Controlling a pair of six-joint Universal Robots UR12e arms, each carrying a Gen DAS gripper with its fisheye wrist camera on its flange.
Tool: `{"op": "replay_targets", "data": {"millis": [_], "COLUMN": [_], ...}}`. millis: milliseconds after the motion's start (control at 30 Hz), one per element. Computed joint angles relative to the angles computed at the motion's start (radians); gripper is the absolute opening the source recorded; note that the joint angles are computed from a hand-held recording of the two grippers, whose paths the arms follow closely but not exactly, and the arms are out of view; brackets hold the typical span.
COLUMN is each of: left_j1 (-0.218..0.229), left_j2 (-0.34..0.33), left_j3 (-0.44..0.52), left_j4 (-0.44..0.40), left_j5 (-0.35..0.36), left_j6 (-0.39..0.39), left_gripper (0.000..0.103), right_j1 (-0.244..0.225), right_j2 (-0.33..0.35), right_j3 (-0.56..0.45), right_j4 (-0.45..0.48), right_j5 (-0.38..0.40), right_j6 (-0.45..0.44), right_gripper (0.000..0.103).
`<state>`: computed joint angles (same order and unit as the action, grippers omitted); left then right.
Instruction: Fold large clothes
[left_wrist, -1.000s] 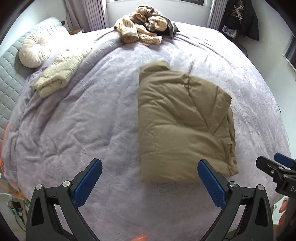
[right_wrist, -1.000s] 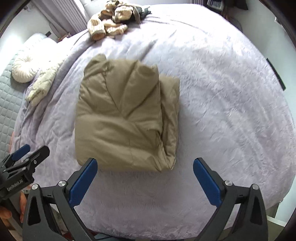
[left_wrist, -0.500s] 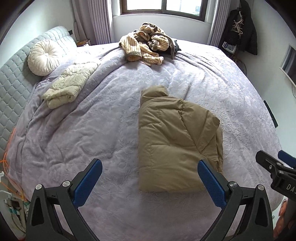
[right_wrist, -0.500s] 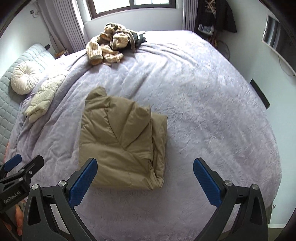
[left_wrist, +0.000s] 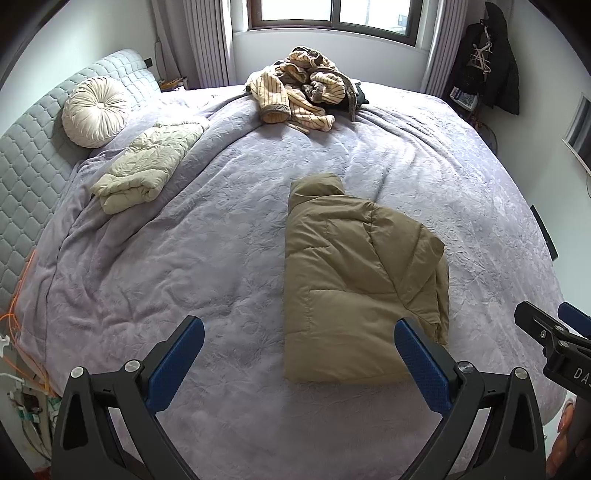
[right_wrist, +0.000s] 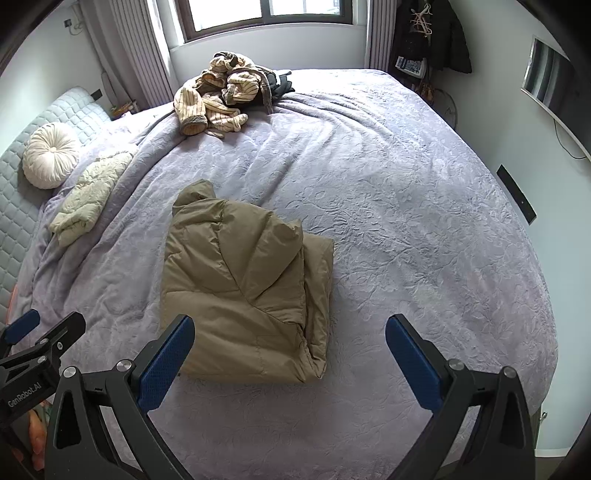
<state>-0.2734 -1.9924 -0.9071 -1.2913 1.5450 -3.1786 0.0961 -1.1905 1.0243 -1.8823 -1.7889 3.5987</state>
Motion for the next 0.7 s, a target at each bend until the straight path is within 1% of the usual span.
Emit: {"op": "replay_targets", "data": {"millis": [700], "left_j1": [-0.002], "left_j2": [-0.002], "left_j3": [0.003], "left_j4": [-0.002], "left_j5": [0.003], "left_j6": [0.015], "left_gripper": [0.103], "right_j1": [-0.001], "right_j2": [0.001], "right_j3": [-0.001], "right_j4": [-0.001], "right_j5": [0.002], "right_j6": [0.0], "right_gripper": [0.103]}}
